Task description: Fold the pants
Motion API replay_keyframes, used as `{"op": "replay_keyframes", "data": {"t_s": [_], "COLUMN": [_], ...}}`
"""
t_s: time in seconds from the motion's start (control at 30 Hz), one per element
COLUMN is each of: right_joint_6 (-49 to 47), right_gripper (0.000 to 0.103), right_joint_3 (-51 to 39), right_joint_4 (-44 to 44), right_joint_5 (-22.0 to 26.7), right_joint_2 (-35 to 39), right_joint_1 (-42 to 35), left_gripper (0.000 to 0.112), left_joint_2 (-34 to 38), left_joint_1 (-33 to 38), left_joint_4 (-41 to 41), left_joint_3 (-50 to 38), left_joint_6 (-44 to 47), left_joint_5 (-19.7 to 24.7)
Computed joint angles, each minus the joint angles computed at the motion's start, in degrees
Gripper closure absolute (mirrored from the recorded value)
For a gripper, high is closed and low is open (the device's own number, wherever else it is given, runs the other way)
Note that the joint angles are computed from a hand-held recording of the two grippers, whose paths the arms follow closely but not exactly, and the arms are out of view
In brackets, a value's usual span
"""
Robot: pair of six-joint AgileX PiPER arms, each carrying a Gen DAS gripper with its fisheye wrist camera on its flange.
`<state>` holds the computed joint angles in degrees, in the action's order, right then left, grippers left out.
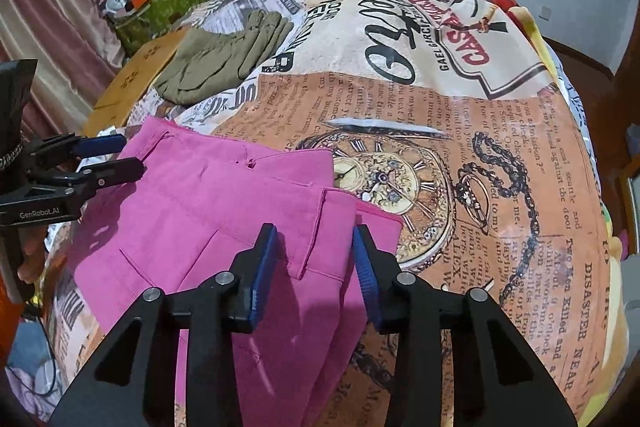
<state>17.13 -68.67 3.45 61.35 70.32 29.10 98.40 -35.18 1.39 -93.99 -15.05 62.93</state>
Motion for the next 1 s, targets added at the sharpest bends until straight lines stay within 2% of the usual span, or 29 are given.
{"op": "replay_keyframes", "data": {"t_s": [0.17, 0.33, 0.5, 0.7, 0.83, 0.9, 0.97, 1.0], "right_joint_6": [3.2, 5.4, 3.6, -2.3, -2.6, -1.4, -0.7, -0.3], "right_gripper": [0.091, 0.093, 0.093, 0.093, 0.089, 0.081, 0.063, 0.059], "right_joint_3": [-0.7, -5.1, -7.7, -3.6, -2.8, -3.9, -4.3, -4.3], "right_joint_4": [-4.8, -11.9, -12.4, -4.6, -4.1, -5.9, -7.0, -7.5], "right_joint_5": [-0.1, 0.2, -0.8, -2.2, -2.5, -0.7, 0.3, 0.6], "right_joint_2": [-0.5, 0.0, 2.3, 5.6, 4.0, 3.5, 2.8, 1.8], "right_joint_1": [2.4, 6.3, 5.9, 0.5, -0.1, 0.6, 0.8, 1.0], "left_gripper": [0.050, 0.050, 0.050, 0.050, 0.043, 0.041, 0.042, 0.041], "left_joint_2": [-0.7, -0.2, -1.1, -1.6, -1.0, -1.0, -1.0, -1.3], "left_joint_1": [2.4, 3.2, 2.9, 3.7, 3.1, 2.4, 2.1, 2.0], "left_joint_4": [-4.8, -6.4, -4.6, -4.9, -3.1, -1.2, -0.2, 0.3], "left_joint_3": [2.1, 2.1, 3.1, 3.8, 3.3, 2.5, 1.6, 1.3], "left_joint_6": [0.0, 0.1, -1.7, -1.9, -2.9, -3.5, -3.6, -3.8], "left_joint_5": [-1.8, -1.9, -2.8, -3.5, -2.9, -2.0, -1.0, -0.6]}}
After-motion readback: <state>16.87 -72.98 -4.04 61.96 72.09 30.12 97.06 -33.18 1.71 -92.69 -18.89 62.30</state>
